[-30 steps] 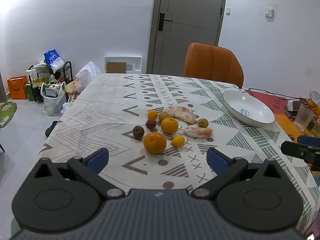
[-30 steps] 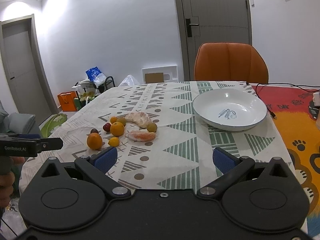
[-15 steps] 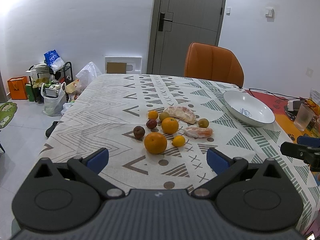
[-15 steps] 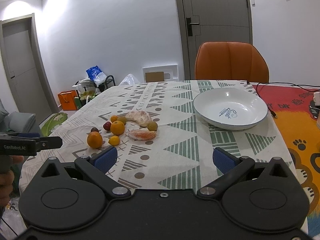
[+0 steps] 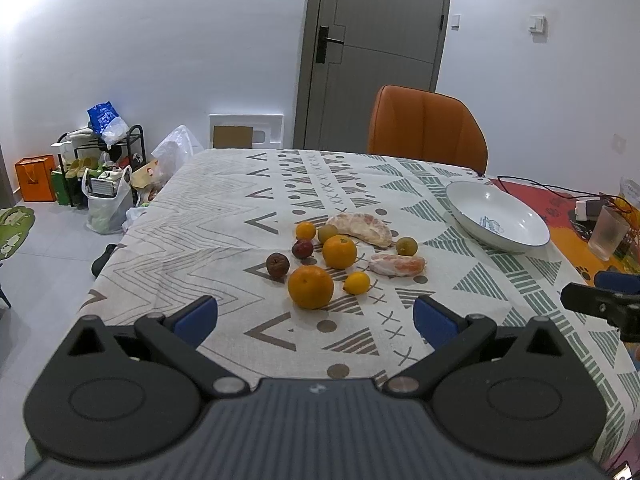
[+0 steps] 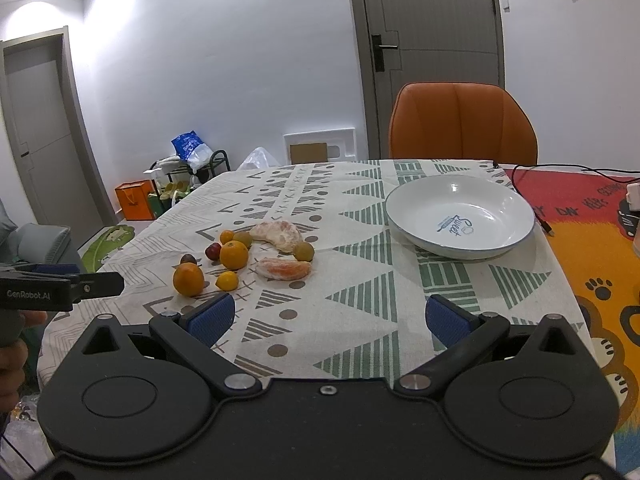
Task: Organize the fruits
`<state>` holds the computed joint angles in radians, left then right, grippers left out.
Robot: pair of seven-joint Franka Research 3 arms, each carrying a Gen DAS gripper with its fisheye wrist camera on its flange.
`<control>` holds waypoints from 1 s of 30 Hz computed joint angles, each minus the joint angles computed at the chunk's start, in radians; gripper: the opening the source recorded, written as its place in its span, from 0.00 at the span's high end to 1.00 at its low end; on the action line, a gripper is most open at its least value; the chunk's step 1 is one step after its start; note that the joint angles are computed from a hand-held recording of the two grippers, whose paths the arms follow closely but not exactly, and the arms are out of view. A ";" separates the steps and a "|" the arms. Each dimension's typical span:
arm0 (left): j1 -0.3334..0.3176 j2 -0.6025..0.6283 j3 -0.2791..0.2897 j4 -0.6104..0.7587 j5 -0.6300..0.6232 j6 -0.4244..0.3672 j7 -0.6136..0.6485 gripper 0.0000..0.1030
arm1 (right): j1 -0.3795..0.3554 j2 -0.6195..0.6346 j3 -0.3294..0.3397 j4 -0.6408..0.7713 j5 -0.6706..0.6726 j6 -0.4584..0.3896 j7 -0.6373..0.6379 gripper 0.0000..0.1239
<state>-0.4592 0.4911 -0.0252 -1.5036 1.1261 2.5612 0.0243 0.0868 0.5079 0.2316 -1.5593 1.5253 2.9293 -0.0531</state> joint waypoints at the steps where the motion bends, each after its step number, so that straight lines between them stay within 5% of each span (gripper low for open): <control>1: 0.000 -0.001 0.000 -0.001 0.000 0.000 0.001 0.00 | 0.001 0.000 -0.001 0.001 -0.003 0.001 0.005 0.17; 30: 0.008 0.043 0.020 0.030 -0.038 0.037 0.001 0.00 | -0.022 0.066 0.034 0.057 -0.147 -0.034 0.109 0.17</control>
